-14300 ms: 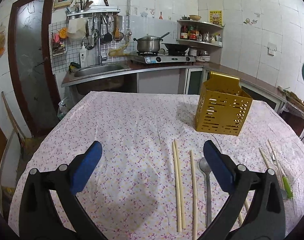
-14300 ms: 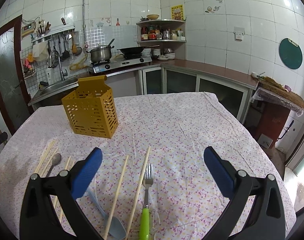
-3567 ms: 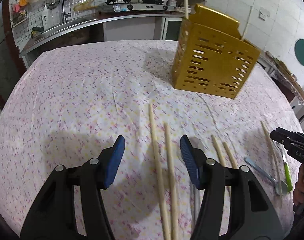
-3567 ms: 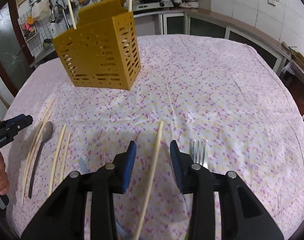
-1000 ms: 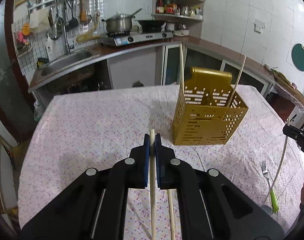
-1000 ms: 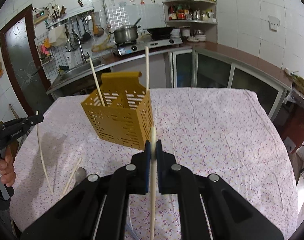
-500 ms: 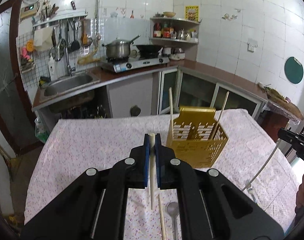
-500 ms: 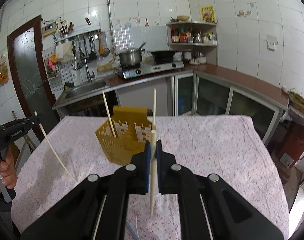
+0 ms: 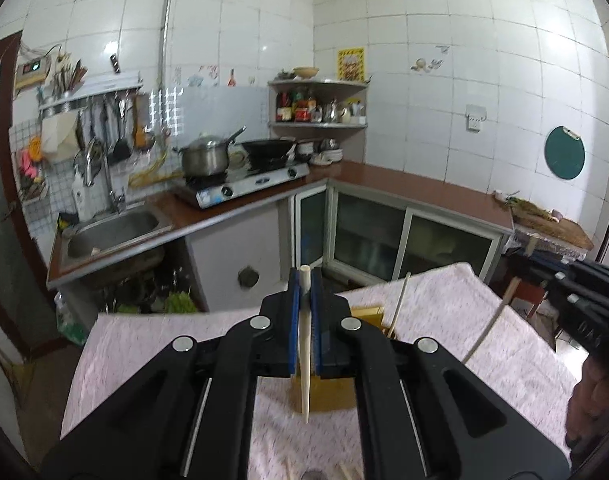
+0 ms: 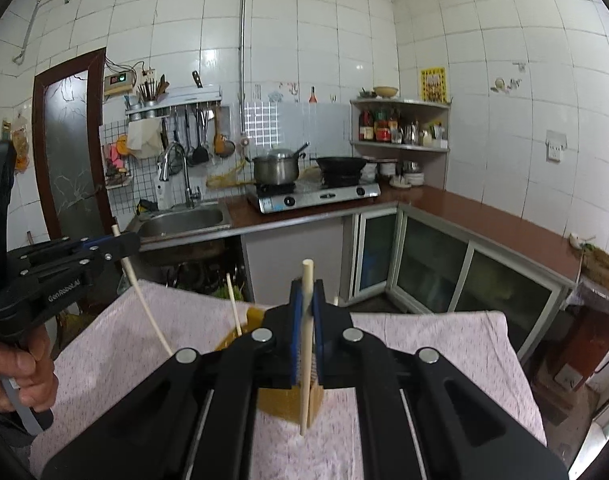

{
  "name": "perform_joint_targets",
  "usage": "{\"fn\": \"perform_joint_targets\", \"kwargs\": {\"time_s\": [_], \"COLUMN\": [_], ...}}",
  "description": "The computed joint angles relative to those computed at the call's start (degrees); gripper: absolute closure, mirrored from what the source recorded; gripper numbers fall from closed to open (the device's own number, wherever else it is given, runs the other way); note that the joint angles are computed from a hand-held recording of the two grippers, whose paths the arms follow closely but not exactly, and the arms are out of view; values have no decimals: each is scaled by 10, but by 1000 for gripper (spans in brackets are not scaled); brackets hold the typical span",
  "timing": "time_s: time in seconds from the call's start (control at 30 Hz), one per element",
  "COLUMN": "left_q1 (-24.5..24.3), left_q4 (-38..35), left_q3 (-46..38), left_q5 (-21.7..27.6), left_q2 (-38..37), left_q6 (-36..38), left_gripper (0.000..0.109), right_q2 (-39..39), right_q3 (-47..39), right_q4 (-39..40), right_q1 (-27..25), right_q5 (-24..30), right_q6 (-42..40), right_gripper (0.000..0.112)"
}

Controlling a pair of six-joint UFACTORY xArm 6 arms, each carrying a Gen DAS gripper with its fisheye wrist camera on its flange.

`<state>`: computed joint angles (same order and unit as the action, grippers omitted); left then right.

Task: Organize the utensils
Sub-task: 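Carry the chopstick in the right tool over the yellow caddy, then open the right tool to drop the chopstick into the caddy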

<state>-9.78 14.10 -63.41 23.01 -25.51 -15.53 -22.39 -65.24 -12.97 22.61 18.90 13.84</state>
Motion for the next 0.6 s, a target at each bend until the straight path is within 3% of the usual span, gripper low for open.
{"fn": "perform_joint_targets", "kwargs": {"time_s": [0.17,0.6], "left_q1": [-4,7], "left_q4": [20,-51], "left_q3": [-62,-128], "left_q5": [-16,-44], "left_q2": [53,161], "left_q6": [-18,32], "left_gripper": [105,105], "right_q2": [41,146], "right_q3": [-51,-132], "right_q4": [1,42], "right_q1": [2,-10], "right_q5": [-6,-19], "right_q6": [-3,-27], "right_gripper": [106,106]}}
